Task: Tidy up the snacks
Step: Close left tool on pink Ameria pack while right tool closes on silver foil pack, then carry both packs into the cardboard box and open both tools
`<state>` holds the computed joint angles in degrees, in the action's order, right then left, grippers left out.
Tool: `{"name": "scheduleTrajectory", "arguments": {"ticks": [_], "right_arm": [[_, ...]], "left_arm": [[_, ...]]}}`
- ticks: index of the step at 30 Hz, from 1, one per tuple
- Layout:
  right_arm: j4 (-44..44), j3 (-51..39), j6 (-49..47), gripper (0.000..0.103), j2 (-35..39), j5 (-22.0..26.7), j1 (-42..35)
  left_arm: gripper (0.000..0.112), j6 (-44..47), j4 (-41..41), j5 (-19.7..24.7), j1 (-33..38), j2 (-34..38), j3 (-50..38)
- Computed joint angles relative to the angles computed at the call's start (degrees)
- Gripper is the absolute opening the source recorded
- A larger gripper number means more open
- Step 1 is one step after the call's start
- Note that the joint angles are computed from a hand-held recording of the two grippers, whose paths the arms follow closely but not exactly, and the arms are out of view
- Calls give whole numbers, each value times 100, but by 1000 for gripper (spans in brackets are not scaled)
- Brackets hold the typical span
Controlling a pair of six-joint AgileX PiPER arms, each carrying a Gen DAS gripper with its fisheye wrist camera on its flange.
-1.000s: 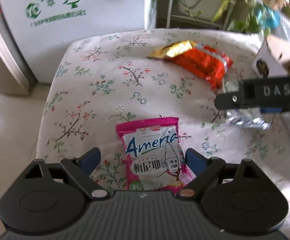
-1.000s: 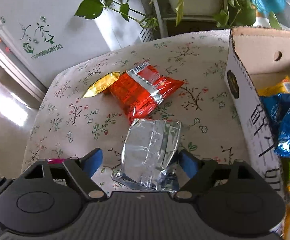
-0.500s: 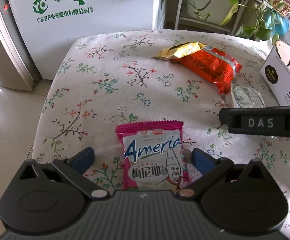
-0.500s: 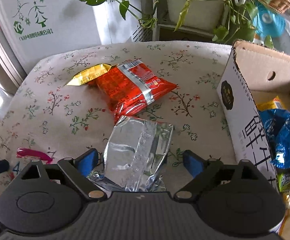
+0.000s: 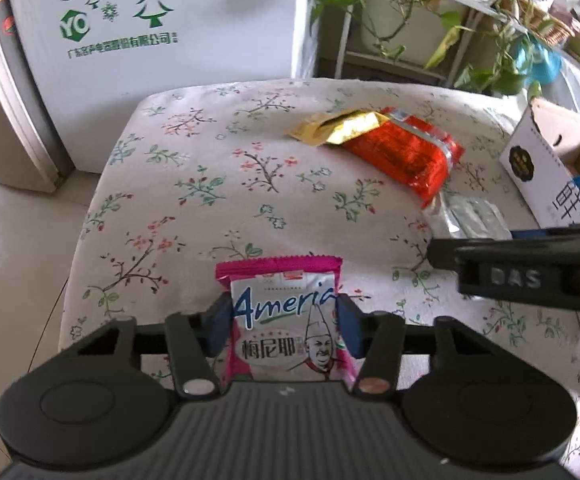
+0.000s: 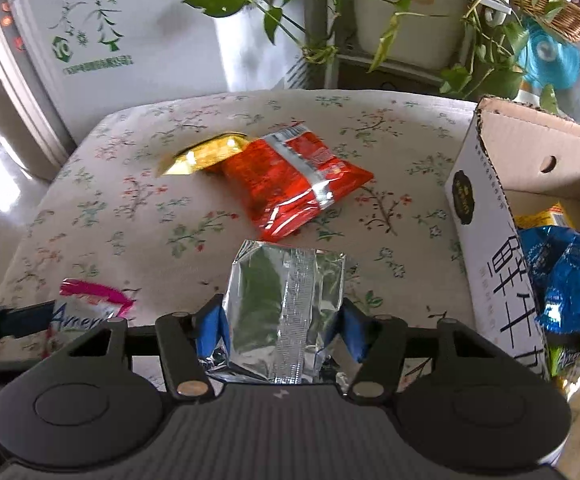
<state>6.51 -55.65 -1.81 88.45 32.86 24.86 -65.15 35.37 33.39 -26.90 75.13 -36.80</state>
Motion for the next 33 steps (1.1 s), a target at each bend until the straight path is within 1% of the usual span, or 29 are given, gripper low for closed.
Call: {"name": "scheduleTrajectory", "arguments": {"ticks": [2,9,12,15,19,22,24,27,30,33], "right_arm": [[13,10,-33,66,-127,57,-2],[343,22,-358,66,-479,132,-177],[511,5,-479,66,-625,212,-299],[411,12,-414,66,-793,251,-354],[451,-18,-511,66,-1045,427,-592],[487,-65,-588,66,-1375,639,-931],[517,-71,-654,66,-1636,753,-1184],[719,-117,-894,66,-2004,933,-1762],[965,-196,-1152,66,-2170,969,-2362],[1112,-218,-1324,66,-2197,944,-2727]], "left_arm": [[51,52,-127,-30,84,-82,32],[51,-349,66,52,-29,-384,78],[51,-658,289,158,-180,-522,43],[51,-1021,548,326,-344,-647,23],[51,-1203,570,408,-395,-821,15],[51,-1313,646,512,-500,-897,4],[51,-1316,622,502,-530,-929,-3],[51,-1346,661,521,-642,-975,-30],[51,-1405,702,532,-768,-991,-80],[51,-1540,801,605,-926,-963,-171]]}}
